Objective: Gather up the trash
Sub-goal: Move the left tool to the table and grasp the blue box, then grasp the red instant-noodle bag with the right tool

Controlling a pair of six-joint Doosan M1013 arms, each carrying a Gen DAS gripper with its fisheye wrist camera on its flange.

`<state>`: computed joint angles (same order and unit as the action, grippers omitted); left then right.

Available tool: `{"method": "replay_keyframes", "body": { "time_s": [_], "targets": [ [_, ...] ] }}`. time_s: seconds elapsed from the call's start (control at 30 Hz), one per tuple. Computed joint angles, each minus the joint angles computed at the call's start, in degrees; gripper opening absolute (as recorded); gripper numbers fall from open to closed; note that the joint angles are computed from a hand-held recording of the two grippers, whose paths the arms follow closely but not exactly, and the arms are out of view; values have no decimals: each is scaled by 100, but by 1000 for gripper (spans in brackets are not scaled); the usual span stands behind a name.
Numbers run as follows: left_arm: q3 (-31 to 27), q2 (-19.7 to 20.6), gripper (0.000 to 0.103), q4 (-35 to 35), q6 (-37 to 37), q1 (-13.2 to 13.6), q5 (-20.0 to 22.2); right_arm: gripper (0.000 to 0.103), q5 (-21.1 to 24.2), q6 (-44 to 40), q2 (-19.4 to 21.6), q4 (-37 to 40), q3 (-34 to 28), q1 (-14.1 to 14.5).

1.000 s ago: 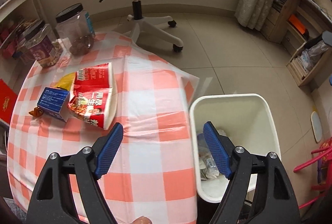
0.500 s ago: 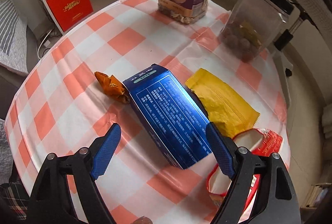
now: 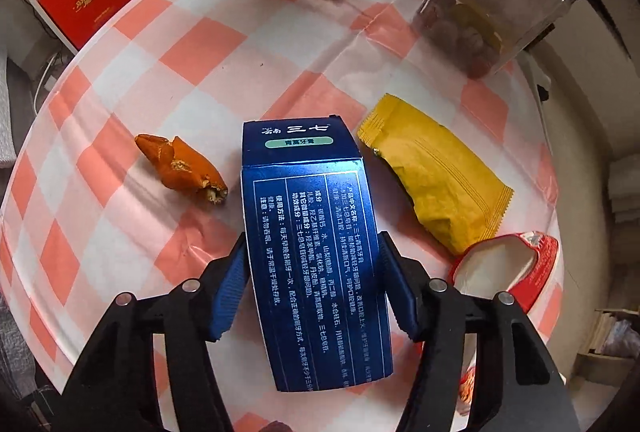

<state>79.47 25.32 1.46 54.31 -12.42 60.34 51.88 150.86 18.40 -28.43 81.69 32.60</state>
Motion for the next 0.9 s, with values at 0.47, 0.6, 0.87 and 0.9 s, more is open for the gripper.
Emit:
{"method": "replay_keyframes", "body": {
  "time_s": [0.47, 0.6, 0.87, 0.9],
  "targets": [
    [1235, -1506, 58, -482, 1430, 318, -1037, 95, 264, -2444, 1098, 394, -1073, 593],
    [1325, -1537, 59, -514, 1670, 392, -980, 95, 661, -2849, 1533, 101, -1496, 785],
    [1291, -1590, 59, -865, 2057, 698, -1051, 55, 1187, -3254, 2074, -253, -2034, 868],
    [1286, -1591, 59, -837, 2039, 715, -1057, 49, 1098, -3191, 2058, -295, -2003, 864]
  ]
}}
